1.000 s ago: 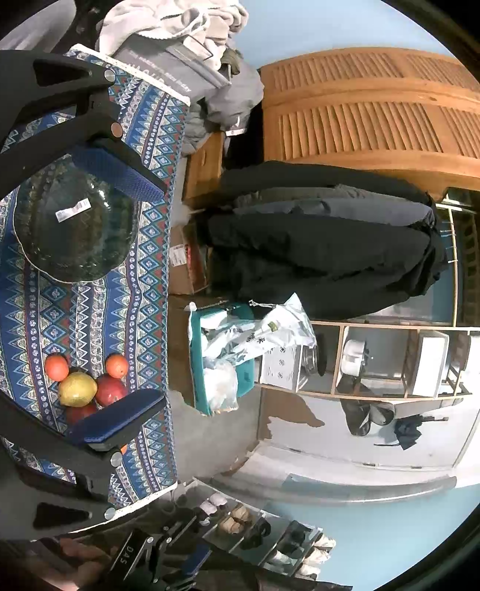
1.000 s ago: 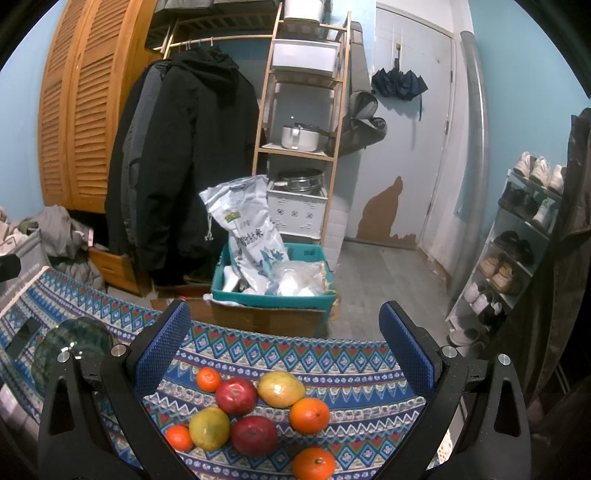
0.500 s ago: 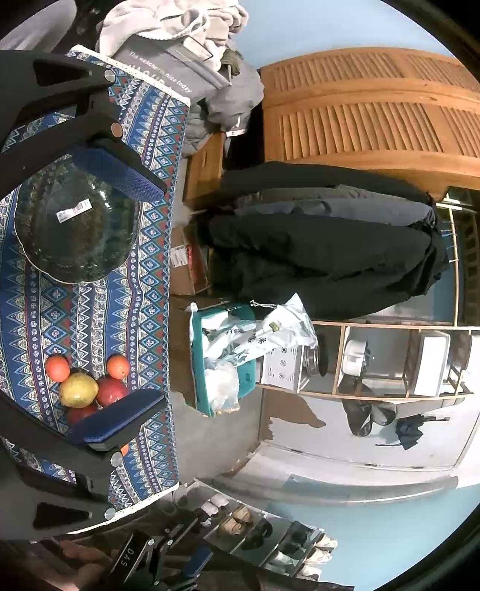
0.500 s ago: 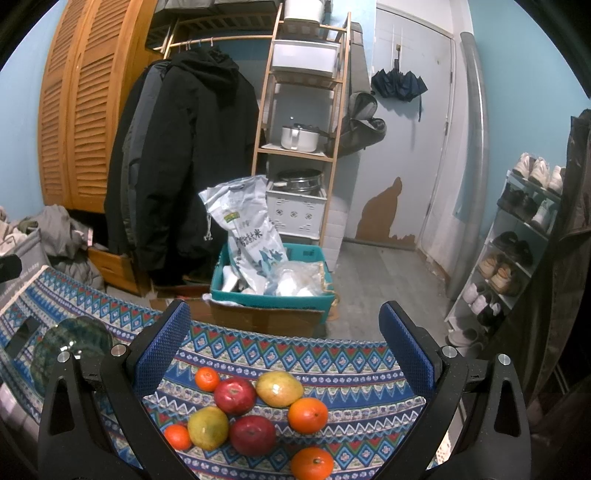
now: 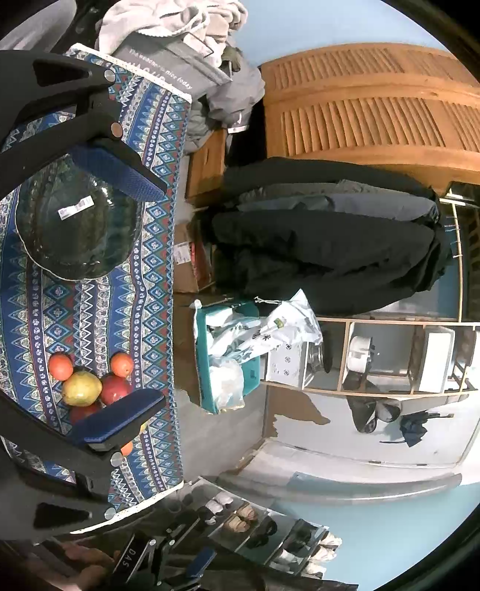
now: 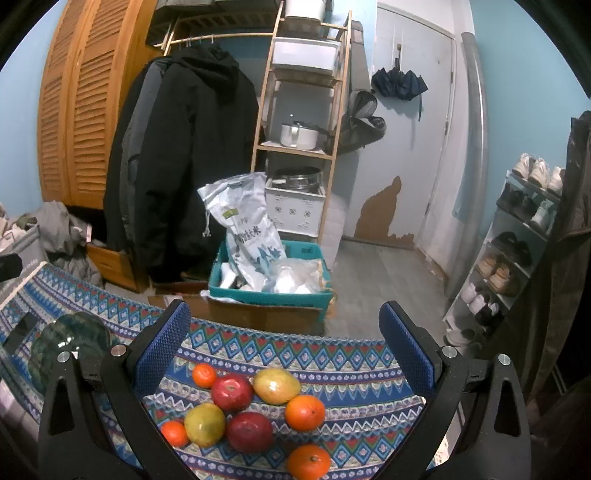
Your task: Organize fruits
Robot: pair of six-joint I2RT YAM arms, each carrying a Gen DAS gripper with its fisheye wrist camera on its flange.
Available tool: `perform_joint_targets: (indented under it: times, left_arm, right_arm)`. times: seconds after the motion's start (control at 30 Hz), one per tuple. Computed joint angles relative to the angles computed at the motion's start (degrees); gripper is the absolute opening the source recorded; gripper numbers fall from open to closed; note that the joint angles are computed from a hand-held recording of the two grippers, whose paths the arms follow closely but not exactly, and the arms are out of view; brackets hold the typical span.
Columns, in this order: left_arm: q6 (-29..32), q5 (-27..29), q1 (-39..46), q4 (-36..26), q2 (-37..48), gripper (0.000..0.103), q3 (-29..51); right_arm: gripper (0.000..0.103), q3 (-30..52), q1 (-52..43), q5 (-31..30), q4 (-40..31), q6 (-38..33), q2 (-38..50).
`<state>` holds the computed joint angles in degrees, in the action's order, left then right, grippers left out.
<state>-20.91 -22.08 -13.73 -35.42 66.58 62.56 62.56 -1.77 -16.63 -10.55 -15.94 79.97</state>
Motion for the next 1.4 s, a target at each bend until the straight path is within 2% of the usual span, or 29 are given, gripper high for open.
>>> perform_joint_targets:
  times: [0.37, 0.5, 0.6, 0.83, 1.13, 1.4]
  left_arm:
    - [0.29, 1.27, -0.87, 0.26, 3.96, 0.102, 0.48]
    - [0.46, 4.24, -0.73, 0.13, 6.59, 0.102, 0.29]
    - [0.46, 3.96, -1.37, 0.87, 9.04, 0.102, -0.3]
    - [-0.46, 9.14, -1.3, 1.52, 15.65, 0.102, -0.63]
    - [-1.8, 11.73, -2.77, 3.11, 23.59, 0.102, 0.01]
    - [-2.79, 13.31, -4.76, 4.42, 32.35, 0.1, 0.7]
  right_arm:
    - [0.1, 0.93, -1.69, -0.63, -2.25, -1.24, 1.42]
    - [0.1, 3.28, -2.73, -1.5, -6.08, -1.93, 4.05]
    - [0.1, 3.97, -2.88, -1.22, -7.87, -1.92, 5.2]
    - [0.1, 5.94, -4.86, -0.48, -10.96, -1.96, 10.52]
    - [0.1, 6.07, -7.06, 2.87, -13.81, -4.89, 18.7]
    - [0.1, 9.18, -10.08, 2.86, -17.86, -5.31, 26.03]
